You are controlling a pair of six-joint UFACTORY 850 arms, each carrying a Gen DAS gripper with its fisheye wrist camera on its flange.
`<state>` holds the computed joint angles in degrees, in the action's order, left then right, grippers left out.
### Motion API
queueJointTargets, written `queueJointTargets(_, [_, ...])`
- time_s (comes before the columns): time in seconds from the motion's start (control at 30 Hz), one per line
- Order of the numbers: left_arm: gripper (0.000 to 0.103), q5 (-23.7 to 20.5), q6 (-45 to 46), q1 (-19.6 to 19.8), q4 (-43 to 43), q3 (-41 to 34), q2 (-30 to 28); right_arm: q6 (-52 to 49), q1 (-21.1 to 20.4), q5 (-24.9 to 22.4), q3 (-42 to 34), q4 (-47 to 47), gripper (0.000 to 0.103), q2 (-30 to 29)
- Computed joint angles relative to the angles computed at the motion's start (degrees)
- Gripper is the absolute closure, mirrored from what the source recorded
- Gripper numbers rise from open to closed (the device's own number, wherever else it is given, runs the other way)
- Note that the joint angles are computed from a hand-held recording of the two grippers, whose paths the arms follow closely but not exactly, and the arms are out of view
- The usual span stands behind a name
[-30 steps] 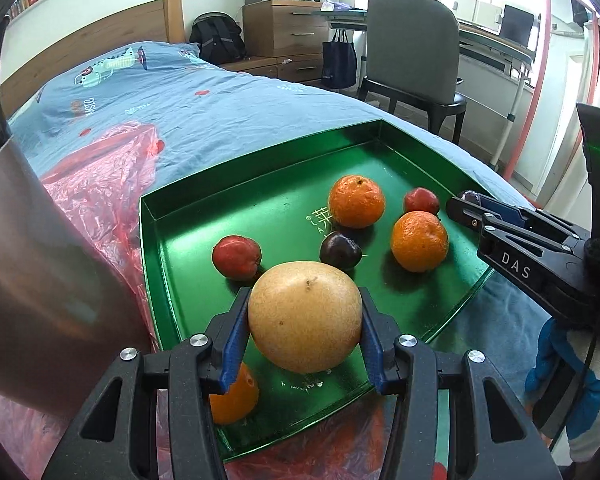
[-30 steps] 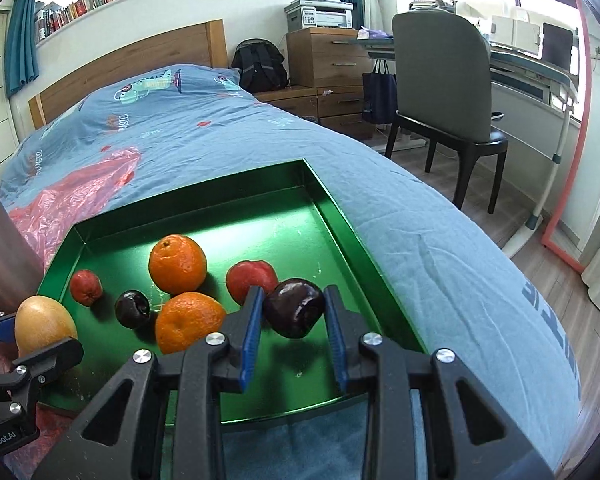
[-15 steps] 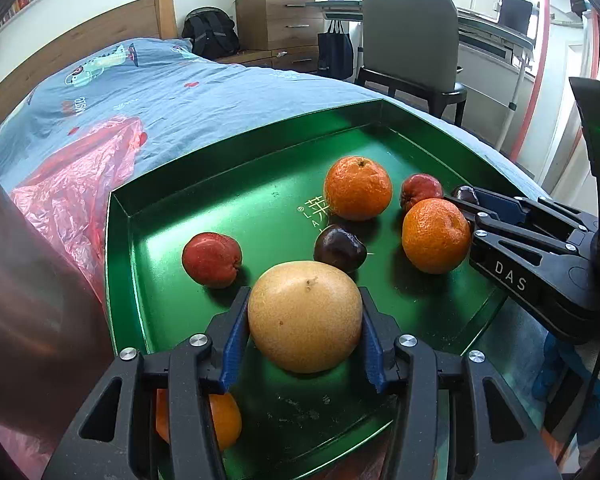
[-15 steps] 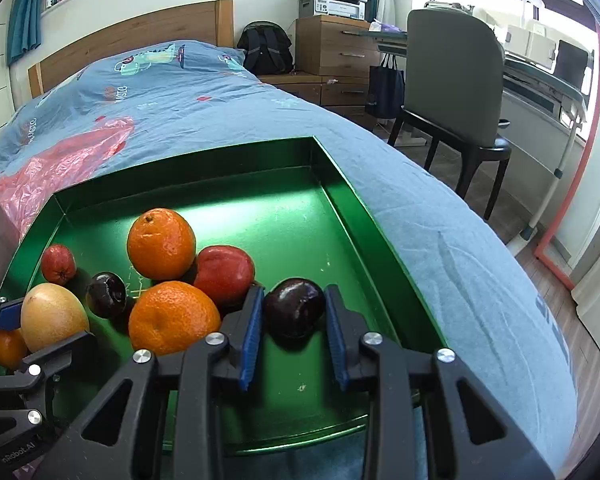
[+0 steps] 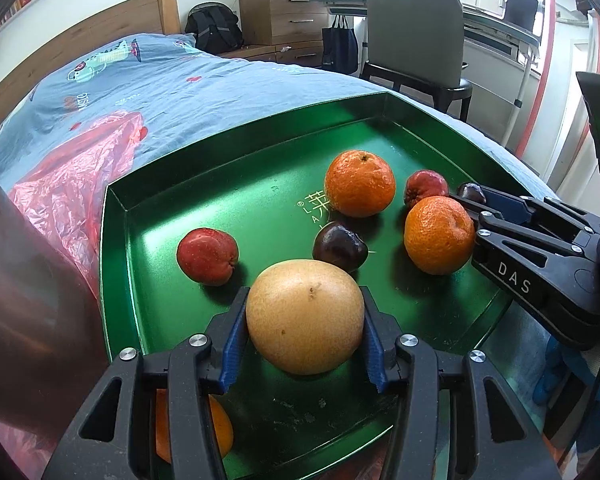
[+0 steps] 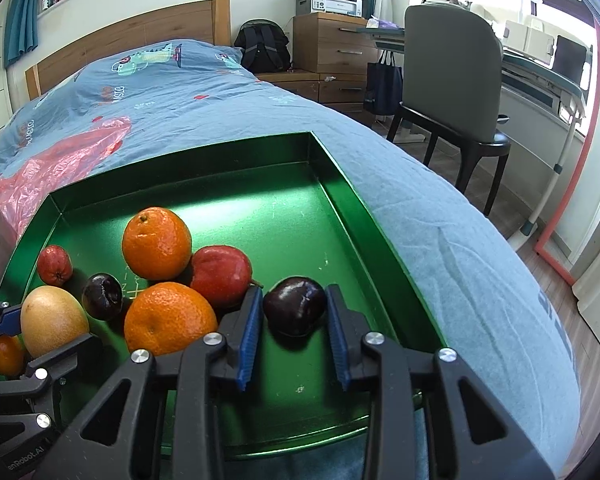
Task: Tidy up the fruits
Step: 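Open both tools to drop the yellow fruit and plum into the green tray, then withdraw both open tools from the tray back over the remaining fruits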
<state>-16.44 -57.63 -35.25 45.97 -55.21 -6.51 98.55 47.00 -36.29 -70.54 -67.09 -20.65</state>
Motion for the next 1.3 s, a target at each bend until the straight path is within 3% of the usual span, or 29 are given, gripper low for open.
queueJointTargets(0.2, [0.058, -1.7, -0.6, -0.7, 1.1, -0.3, 0.3, 0.7, 0.0, 0.1, 0.1, -0.3, 0.046, 0.1])
queueJointTargets(0.33, [0.057, -2.9, -1.7, -1.2, 3.3, -0.1, 1.2, 2.9, 0.2, -0.7, 0.5, -1.4, 0.001, 0.6])
queueJointTargets(0.6, [0.055, -5.3, -4.0, -1.8, 7.2, 1.1, 4.3, 7.3, 1.2, -1.8, 1.1, -4.8, 0.0, 1.3])
queueJointTargets(0.87, [0.053, -7.5, -3.4, -2.1, 7.7, 3.9, 9.6, 19.4, 4.9, -12.1, 2.9, -15.4, 0.0, 2.7])
queueJointTargets(1.03, [0.049, -8.6, -2.1, -2.7, 6.2, 6.4, 13.2, 22.0, 7.0, -18.3, 3.6, -17.3, 0.0, 2.6])
queueJointTargets(1.3, [0.049, -11.3, -1.7, -4.5, 4.7, 9.2, 17.1, 25.9, 9.1, -19.7, 7.3, -16.1, 0.0, 5.4])
